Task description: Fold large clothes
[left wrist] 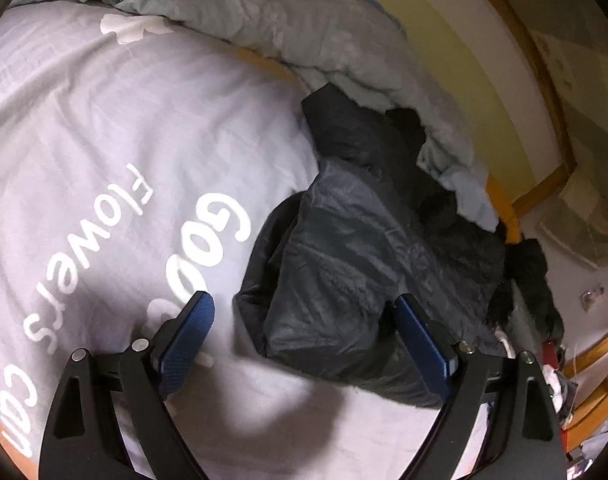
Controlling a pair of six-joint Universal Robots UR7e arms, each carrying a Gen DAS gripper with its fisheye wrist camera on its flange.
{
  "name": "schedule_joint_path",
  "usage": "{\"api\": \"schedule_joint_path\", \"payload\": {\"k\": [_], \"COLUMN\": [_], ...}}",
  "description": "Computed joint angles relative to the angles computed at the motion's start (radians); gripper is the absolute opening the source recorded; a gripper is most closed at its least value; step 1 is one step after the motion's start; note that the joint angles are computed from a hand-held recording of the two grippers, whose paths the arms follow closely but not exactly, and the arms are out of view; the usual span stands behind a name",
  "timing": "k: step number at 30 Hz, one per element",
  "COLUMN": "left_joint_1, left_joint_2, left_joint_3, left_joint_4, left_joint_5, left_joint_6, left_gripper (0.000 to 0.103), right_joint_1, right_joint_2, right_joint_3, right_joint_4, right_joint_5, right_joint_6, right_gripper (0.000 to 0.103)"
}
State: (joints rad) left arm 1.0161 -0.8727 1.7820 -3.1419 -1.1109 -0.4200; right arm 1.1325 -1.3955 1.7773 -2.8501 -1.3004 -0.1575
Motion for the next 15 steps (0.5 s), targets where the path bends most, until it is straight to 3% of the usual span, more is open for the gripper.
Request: {"api": "schedule_joint_path", "payload": {"k": [1,3,4,5,6,7,8,11,15], "left_joint_1": [0.002,0.006,0.012,0.015,0.009,0.001,-0.013,-0.059,-0.118], "left_joint_2": [0.008,0.024,0.030,0.037,0.042,0.041,0.038,0.013,-0.047], "left_joint_3": [-0.004,-0.015,-0.030,-0.041,-0.040,-0.035,-0.029,-0.003,0.064], "left_joint_4": [-0.018,-0.033,-0.003,0.017,0.003,-0.011,-0.024,-0.035,0.018], "left_joint_5": [-0.007,-0.022,-0.049,-0.064,-0.052,-0.040,-0.013,0.063,0.157], "left_joint_6": [0.017,0.049,0.052,0.044,0.036,0.040,0.053,0.080,0.040], "left_gripper": [0.085,0.055,0.031,0.022,0.020,0.016,0.014,0.013,0.013], "right_joint_1": [0.009,0.036,0.052,0.057,0.059,0.059,0.064,0.110,0.171], "right_joint_2": [0.018,0.039,0.047,0.051,0.054,0.058,0.058,0.040,-0.024], "right_joint_3": [-0.021,-0.037,-0.036,-0.036,-0.039,-0.048,-0.046,0.001,0.083], "right_joint_4": [0.004,-0.003,-0.024,-0.034,-0.023,0.009,0.009,-0.088,-0.161], "right_joint_5": [-0.020,-0.090,-0.133,-0.148,-0.143,-0.125,-0.128,-0.233,-0.331], "right_joint_6": [-0.005,-0.038,-0.055,-0.059,-0.057,-0.053,-0.054,-0.123,-0.200], "right_gripper": [0.079,0.073,0.061,0.052,0.030,0.017,0.015,0.011,0.011]}}
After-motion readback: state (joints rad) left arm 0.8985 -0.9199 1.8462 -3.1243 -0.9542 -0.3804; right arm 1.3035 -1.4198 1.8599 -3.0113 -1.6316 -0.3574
